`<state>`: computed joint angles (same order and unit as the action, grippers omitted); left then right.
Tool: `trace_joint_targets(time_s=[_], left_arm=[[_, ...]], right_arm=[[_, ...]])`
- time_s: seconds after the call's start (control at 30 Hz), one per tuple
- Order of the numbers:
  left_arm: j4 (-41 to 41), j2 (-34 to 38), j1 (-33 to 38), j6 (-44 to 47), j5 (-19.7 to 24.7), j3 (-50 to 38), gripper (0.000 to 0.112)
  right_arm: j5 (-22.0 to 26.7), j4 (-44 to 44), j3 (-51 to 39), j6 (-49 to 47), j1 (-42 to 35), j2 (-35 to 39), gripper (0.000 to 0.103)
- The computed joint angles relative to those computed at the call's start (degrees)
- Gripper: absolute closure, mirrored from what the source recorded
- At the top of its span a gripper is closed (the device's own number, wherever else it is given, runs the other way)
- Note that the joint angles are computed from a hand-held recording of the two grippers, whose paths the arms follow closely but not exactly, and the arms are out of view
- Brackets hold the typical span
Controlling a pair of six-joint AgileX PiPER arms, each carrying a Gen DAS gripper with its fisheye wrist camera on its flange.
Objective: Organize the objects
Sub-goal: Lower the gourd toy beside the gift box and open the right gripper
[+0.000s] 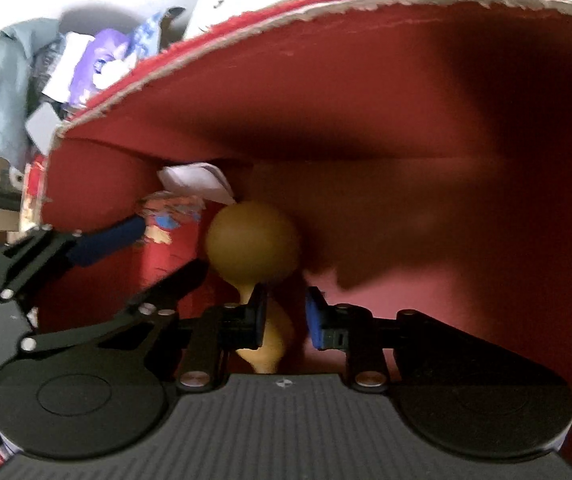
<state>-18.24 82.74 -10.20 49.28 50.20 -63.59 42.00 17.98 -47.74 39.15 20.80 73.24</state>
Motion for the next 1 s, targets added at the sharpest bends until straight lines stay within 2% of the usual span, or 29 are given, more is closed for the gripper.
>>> trace_joint_targets(time_s=[0.27, 0.33, 0.43, 0.6, 0.77, 1.0], left_arm=[[1.1, 0.4, -0.5, -0.8, -0.3, -0.3, 0.055], [1.5, 0.4, -0.7, -1.1, -0.5, -0.2, 0.055], [2.0, 0.3, -0.9, -1.6, -0.8, 0.0, 0.055], [2.0, 0.2, -0.9, -1.5, -1.0, 0.1, 0.055], [2.8, 0.4, -1.2, -1.9, -1.3, 0.0, 0.055], [3.0, 0.6, -1.1, -2.0, -1.5, -0.1, 0.055]], right_arm=[[-4.1, 7.0, 3.5, -7.4, -2.0, -1.4, 0.078], [-3.7, 4.8, 3.3, -4.7, -0.9, -2.3, 0.078], [-6.0, 2.4, 4.7, -2.1, 0.5, -4.6, 0.078], [-7.8, -6.4, 4.8, 7.0, 4.2, -5.9, 0.078], [-7.2, -8.0, 5.4, 9.6, 3.5, -6.6, 0.078], [-5.8, -14.8, 5.4, 17.5, 5.5, -7.3, 0.078]])
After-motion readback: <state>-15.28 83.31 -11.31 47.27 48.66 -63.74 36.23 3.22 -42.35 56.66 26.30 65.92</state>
